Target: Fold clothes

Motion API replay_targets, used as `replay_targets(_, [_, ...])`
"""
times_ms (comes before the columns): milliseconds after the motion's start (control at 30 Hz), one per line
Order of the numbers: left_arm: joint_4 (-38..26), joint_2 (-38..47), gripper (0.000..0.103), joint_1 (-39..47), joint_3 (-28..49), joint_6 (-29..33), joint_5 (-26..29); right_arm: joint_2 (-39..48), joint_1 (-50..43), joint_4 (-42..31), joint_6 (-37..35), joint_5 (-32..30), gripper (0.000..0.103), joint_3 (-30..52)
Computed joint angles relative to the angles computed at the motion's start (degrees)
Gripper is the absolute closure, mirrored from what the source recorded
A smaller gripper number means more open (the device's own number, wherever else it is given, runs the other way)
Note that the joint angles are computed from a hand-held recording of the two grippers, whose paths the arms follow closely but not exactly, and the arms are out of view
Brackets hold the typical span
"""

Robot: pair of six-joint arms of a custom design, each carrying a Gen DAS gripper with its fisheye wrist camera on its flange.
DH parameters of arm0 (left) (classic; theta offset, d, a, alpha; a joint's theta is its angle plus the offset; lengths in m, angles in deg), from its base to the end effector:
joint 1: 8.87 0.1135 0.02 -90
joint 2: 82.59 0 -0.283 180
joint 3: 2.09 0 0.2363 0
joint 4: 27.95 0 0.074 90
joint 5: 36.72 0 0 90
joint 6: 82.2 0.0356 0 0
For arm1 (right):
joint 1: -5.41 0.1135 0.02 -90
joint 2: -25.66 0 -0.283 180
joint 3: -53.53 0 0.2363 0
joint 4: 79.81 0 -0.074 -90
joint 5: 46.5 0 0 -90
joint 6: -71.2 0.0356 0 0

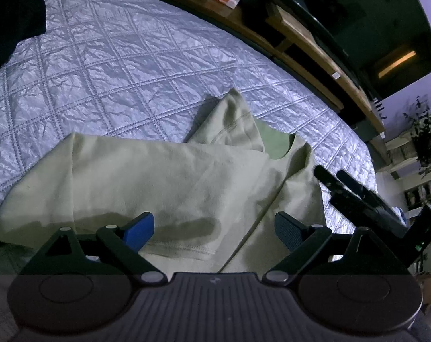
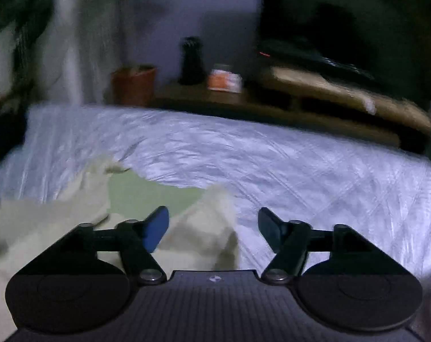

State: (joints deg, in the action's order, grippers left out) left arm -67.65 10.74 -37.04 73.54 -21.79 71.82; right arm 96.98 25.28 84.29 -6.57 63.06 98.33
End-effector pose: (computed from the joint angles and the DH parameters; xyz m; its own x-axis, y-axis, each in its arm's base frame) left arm 0.2764 -0.1609 0.2334 -0.9414 -0.0269 -0.3362 0.1538 0.8529 -0.4990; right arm 0.2111 0.0636 0.2035 -0.6386 -0.0185 -0.7693 0.0485 0.9967 -0.0643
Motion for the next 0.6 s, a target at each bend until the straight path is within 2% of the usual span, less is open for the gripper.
replay_targets(67, [0.0, 0.0, 0.013, 0.1, 0.0, 0.0, 0.1, 4.2, -0.2, -1.9, -1.5, -0.2, 0.04, 2.6])
replay_targets(100, [0.0, 0.0, 0.013, 0.1, 0.0, -0.1, 0.1, 5.9, -1.1, -2.2, -1.3, -1.0, 0.052, 3.4])
replay_targets(167, [0.0, 0.0, 0.013, 0.2, 0.0, -0.1, 0.2, 7.0, -3.5, -0.6, 0.4, -2.8, 0.063, 2.9])
replay_targets(200, [0.0, 0.0, 0.013, 0.2, 0.0, -0.2, 0.2, 6.9, -4.8, 0.4, 1.6, -3.6, 0.086, 2.4])
replay_targets(233, [0.0, -0.1, 0.013, 0.2, 0.0, -0.2, 0.3, 6.1, -6.3, 1.2, 3.8, -5.1, 0.094, 1.5])
replay_targets(300, [0.1, -0.1, 0.013, 0.3, -0.1, -0.3, 0.4, 3.9, -10.3, 3.7, 10.1, -9.4, 0.095, -1.2])
replay_targets(333, [0.2, -0.2, 0.013, 0.3, -0.1, -0.3, 0.5, 3.6, -11.9, 4.6, 12.3, -10.5, 0.101, -2.1])
replay_targets(400, [0.3, -0.1, 0.013, 0.3, -0.2, -0.2, 0.4, 3.3, -15.0, 6.3, 16.2, -12.3, 0.103, -3.7])
replay_targets(500, [0.2, 0.0, 0.013, 0.2, -0.2, -0.1, 0.4, 2.6, -17.2, 8.8, 19.5, -12.5, 0.103, -6.2])
replay_targets(600, [0.3, 0.3, 0.013, 0.1, -0.1, 0.0, 0.3, 0.7, -22.4, 15.0, 23.5, -18.6, 0.102, -10.3])
